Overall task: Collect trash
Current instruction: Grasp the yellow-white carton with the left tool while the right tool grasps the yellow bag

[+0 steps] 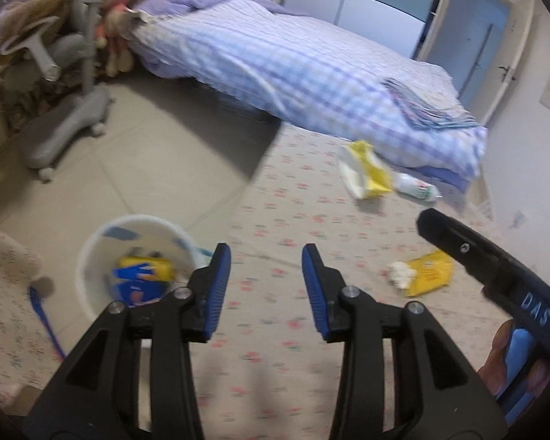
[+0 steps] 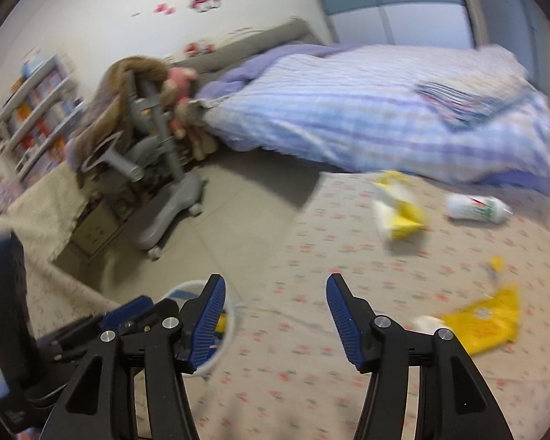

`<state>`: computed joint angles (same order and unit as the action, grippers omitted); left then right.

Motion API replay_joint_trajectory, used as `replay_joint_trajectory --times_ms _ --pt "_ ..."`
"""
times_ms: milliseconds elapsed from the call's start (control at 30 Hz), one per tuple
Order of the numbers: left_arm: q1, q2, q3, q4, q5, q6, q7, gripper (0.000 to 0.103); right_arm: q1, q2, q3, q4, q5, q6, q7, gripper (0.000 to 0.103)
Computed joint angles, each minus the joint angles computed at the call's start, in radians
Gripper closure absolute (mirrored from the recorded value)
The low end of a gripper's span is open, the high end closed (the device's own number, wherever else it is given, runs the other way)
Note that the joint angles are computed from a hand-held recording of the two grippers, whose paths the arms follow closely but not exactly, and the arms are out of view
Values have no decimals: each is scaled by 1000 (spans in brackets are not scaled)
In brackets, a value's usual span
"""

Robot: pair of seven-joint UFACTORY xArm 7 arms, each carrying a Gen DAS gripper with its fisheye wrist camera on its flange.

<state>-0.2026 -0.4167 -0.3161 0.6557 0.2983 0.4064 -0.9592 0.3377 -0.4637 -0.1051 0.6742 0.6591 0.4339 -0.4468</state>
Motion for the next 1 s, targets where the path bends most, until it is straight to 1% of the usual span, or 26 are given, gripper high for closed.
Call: replay_joint_trajectory --times_ms 33,67,100,167,200,267,367,500,600,667,733,800,933,1000 --pt "-6 26 -3 20 -6 -14 -1 51 -31 -5 -21 5 -14 24 12 42" --pt "-6 60 -13 50 -1 -27 -8 42 -48 -7 -33 8 -18 35 17 42" --pt "0 86 -29 75 17 -32 -26 36 -76 -5 -49 15 -30 54 26 42" --pt "20 163 -66 153 91 -28 -76 33 -144 7 -76 31 -59 89 53 42" --pt "13 202 -67 190 115 -19 -85 32 -170 15 -92 40 -62 106 59 42" --pt "-14 315 -56 296 132 13 -69 32 -224 43 -131 67 -55 153 71 42" --pt "-51 459 -34 439 181 60 -87 32 -290 85 -156 96 -35 193 68 42" --pt "-110 620 18 586 194 104 -94 32 -366 143 -154 125 -27 240 66 42" --pt "-142 726 49 690 147 135 -63 32 -410 182 -143 147 -23 276 62 42" --pt "-164 782 70 749 121 142 -44 32 -437 204 -126 154 -34 279 65 42" --pt "-177 827 78 798 82 144 2 32 -456 234 -116 165 -34 287 69 42" --pt "-185 863 82 837 41 148 59 26 -471 268 -112 179 -15 302 63 42" --pt "-259 906 159 899 56 183 64 25 -491 329 -82 201 18 321 60 42" --pt "-281 925 184 921 41 198 87 25 -498 347 -60 203 2 314 70 42"
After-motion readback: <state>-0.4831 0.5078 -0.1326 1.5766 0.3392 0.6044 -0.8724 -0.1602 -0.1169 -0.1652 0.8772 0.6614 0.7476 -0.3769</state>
